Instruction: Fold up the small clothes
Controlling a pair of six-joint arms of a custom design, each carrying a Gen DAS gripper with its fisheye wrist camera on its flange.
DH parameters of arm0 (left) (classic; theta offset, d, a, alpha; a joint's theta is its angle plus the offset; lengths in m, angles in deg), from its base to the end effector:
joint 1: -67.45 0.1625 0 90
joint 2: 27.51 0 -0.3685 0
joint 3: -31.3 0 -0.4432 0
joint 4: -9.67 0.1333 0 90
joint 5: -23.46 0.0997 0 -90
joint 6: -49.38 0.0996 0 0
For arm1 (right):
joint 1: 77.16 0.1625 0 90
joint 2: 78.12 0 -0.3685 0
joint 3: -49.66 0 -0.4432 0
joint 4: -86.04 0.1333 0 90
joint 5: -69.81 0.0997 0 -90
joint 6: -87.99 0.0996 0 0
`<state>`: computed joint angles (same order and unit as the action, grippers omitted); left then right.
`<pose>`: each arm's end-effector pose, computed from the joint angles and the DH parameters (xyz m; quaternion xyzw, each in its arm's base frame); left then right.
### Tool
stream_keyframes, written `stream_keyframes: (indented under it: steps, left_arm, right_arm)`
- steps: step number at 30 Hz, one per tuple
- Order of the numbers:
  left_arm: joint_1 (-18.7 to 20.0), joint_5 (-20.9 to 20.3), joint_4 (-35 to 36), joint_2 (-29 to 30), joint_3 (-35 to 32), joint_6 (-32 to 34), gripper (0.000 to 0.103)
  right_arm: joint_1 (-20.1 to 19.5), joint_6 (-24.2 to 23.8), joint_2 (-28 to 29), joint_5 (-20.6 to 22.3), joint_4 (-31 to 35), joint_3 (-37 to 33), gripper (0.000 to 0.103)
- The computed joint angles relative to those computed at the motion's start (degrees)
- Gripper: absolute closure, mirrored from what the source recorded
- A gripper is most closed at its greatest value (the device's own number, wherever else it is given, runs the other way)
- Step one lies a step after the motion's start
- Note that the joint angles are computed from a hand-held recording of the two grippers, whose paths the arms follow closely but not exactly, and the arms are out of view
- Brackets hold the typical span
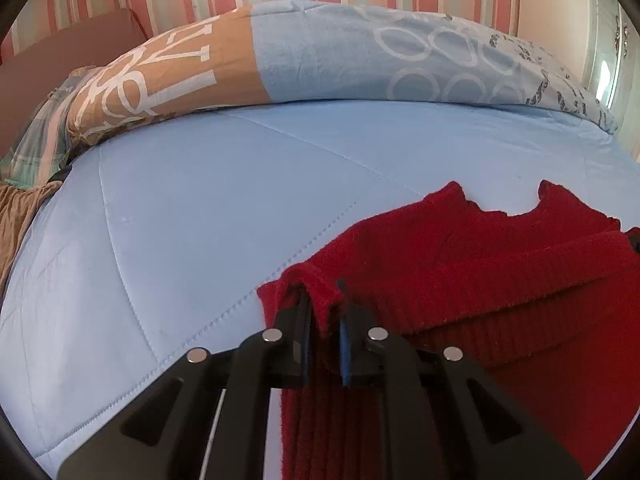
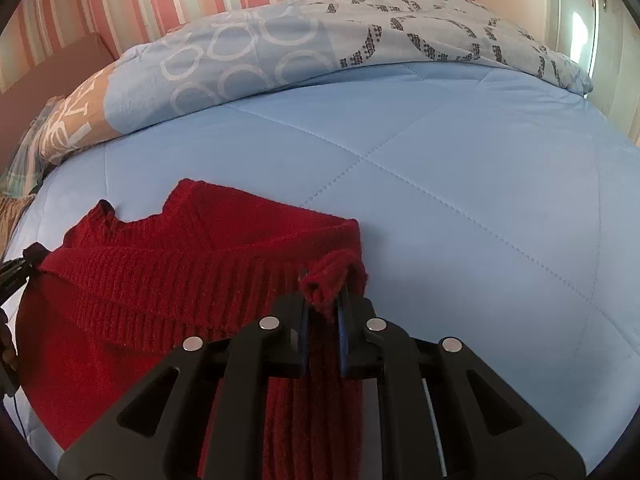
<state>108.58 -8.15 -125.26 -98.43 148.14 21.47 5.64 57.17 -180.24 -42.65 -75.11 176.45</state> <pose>-0.2539 -0.5113 0.1385 0.1629 0.8576 -0.2970 0.3870 0.0367 -0.4691 0.3467 0.1092 -0.8979 0.3076 0.2953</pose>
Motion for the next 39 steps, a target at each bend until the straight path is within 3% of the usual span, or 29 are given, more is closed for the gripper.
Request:
stream_keyframes:
  steps: [2, 5, 9, 11, 13, 15, 17, 18, 19, 20, 22, 23, 28, 31, 34, 39]
  left_arm:
    - [0.08, -0.54, 1.06, -0.15, -0.55, -0.38, 0.09]
    - [0.36, -2.56, 1.53, -1.05, -2.15, 0.57, 0.09]
    - [1.74, -5.86, 0.98, -1.39, -4.38, -0.66, 0.089]
    - [3.05, -7.79, 2.62, -0.75, -5.77, -2.22, 0.088]
    - [5.27, -11.87, 4.33, -0.14, -7.06, -5.22, 0.084]
    - [6.32, -14.34, 3.64, -0.31, -7.05, -5.93, 0.079]
    - [5.71, -13.6, 3.65, -0.64, -6.74, -5.09, 0.078]
    - [4.85, -12.31, 4.63, -0.71, -6.65, -4.22, 0.075]
    - [3.91, -11.05, 5.11, -0.89, -6.39, -3.0, 0.065]
    - [2.76, -9.82, 4.78, -1.23, -5.81, -1.13, 0.058]
    - [0.52, -6.94, 3.82, -1.95, -4.5, 1.58, 0.014]
    - [-0.84, -3.8, 3.91, -2.16, -3.78, 2.2, 0.009]
    - [-3.92, 4.53, 6.26, -4.85, -1.72, 1.46, 0.009]
    - [-5.17, -1.0, 1.96, -6.55, 0.14, 6.63, 0.009]
    - [-6.06, -6.48, -1.87, -4.28, 0.38, 13.56, 0.009]
    - [-5.03, -6.07, -3.44, 6.49, -5.06, 12.91, 0.009]
  right_arm:
    - [0.36, 0.54, -0.08, 0.15, 1.14, -0.6, 0.093]
    - [0.26, 3.7, -1.22, 4.31, 5.24, -2.65, 0.092]
    - [-0.08, 7.07, 0.41, 6.7, 7.94, -5.67, 0.091]
    - [-0.42, 8.77, 1.53, 7.12, 9.38, -6.67, 0.086]
    - [-1.54, 11.73, 2.09, 8.84, 11.87, -7.5, 0.069]
    - [-2.78, 13.39, 1.58, 11.44, 11.95, -6.99, 0.066]
    - [-2.63, 12.68, 0.93, 11.81, 11.35, -6.33, 0.06]
    - [-2.3, 11.78, 0.07, 12.43, 11.14, -5.7, 0.052]
    - [-1.97, 10.8, -0.7, 12.86, 10.42, -5.06, 0.041]
    - [-1.7, 9.51, -1.54, 13.32, 9.6, -4.36, 0.036]
    - [-0.3, 4.8, -3.53, 13.22, 7.67, -2.9, 0.033]
    - [0.3, 3.28, -3.96, 12.64, 7.55, -2.69, 0.033]
    - [4.25, -4.89, -3.59, 4.83, 7.25, -2.41, 0.032]
    - [5.29, -6.67, -2.04, 2.33, 8.84, -2.52, 0.033]
    - [5.03, -5.49, -0.97, 3.39, 12.7, -3.26, 0.034]
    - [5.24, -4.49, 3.07, 2.02, 8.85, -3.19, 0.038]
